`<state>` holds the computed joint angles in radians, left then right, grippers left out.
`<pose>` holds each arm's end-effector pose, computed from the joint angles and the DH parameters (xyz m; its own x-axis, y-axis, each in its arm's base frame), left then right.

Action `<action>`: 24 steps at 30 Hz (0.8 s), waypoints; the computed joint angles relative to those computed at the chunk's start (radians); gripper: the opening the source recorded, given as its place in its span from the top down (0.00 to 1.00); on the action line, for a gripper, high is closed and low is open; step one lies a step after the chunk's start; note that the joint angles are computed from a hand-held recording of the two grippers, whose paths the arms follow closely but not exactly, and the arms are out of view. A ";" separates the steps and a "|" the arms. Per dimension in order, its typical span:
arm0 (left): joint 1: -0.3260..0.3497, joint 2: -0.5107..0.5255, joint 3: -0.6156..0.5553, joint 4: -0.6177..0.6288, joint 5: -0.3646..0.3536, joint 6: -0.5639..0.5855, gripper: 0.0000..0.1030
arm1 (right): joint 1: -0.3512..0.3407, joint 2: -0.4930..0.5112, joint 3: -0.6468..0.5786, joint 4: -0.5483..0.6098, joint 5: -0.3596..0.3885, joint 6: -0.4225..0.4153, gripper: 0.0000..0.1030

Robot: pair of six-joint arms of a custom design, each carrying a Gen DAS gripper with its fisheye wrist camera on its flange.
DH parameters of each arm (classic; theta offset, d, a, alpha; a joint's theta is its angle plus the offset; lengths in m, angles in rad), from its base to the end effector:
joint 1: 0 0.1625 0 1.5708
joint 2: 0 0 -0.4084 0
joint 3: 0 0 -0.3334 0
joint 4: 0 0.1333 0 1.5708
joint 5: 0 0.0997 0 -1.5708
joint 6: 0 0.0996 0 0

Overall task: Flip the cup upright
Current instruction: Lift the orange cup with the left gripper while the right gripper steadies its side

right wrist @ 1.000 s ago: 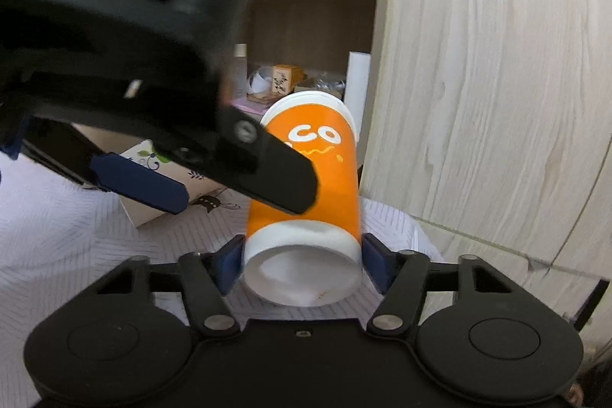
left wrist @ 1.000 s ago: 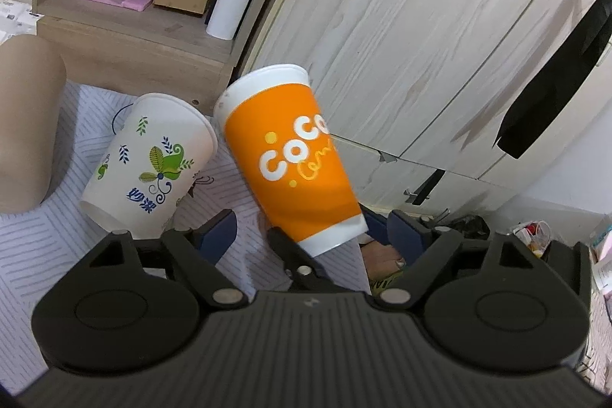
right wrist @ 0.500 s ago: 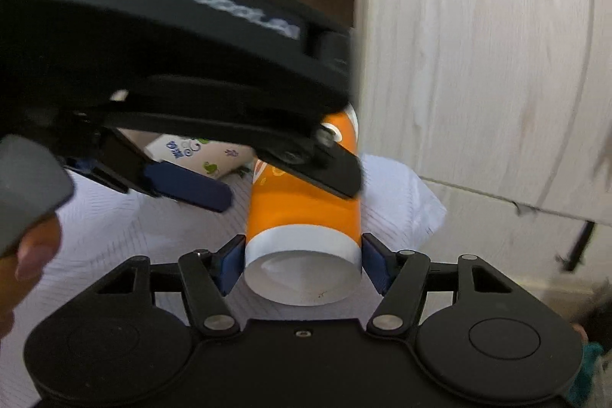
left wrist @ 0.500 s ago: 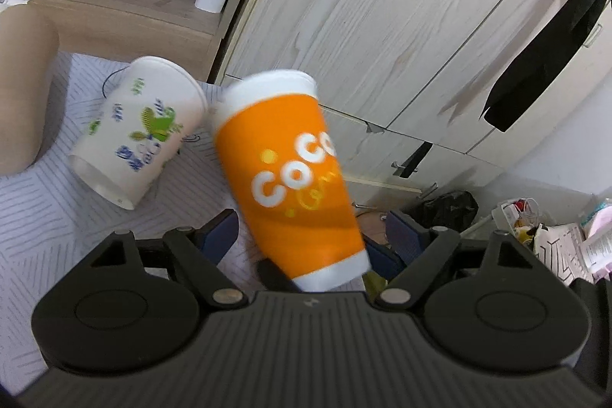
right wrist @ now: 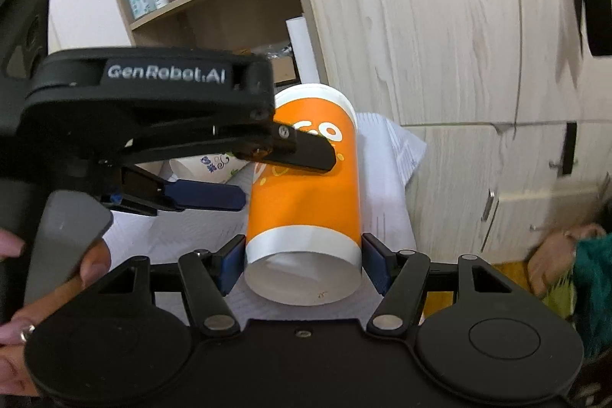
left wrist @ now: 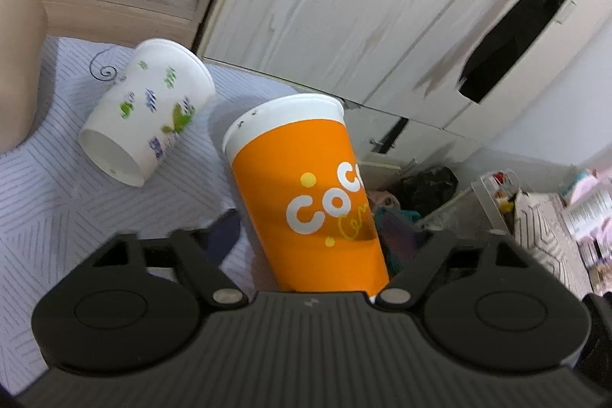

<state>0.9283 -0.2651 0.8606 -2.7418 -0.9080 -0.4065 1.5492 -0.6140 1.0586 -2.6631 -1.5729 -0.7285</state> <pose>-0.3215 -0.7543 0.0709 -0.9627 -0.0780 -0.2589 0.1328 0.6977 -0.7040 0.1163 -0.7771 0.2351 -0.7574 -0.5137 0.4029 -0.6527 0.6101 -0.4491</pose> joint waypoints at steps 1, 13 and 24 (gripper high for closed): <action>-0.002 -0.005 0.010 0.002 -0.008 0.005 0.37 | -0.001 0.008 -0.005 -0.003 -0.006 0.013 0.33; -0.020 -0.102 0.197 -0.060 -0.063 0.033 0.42 | 0.007 -0.111 0.246 -0.156 -0.018 0.106 0.32; -0.078 -0.293 0.588 -0.258 -0.032 0.008 0.42 | 0.047 -0.220 0.545 -0.366 -0.038 0.055 0.32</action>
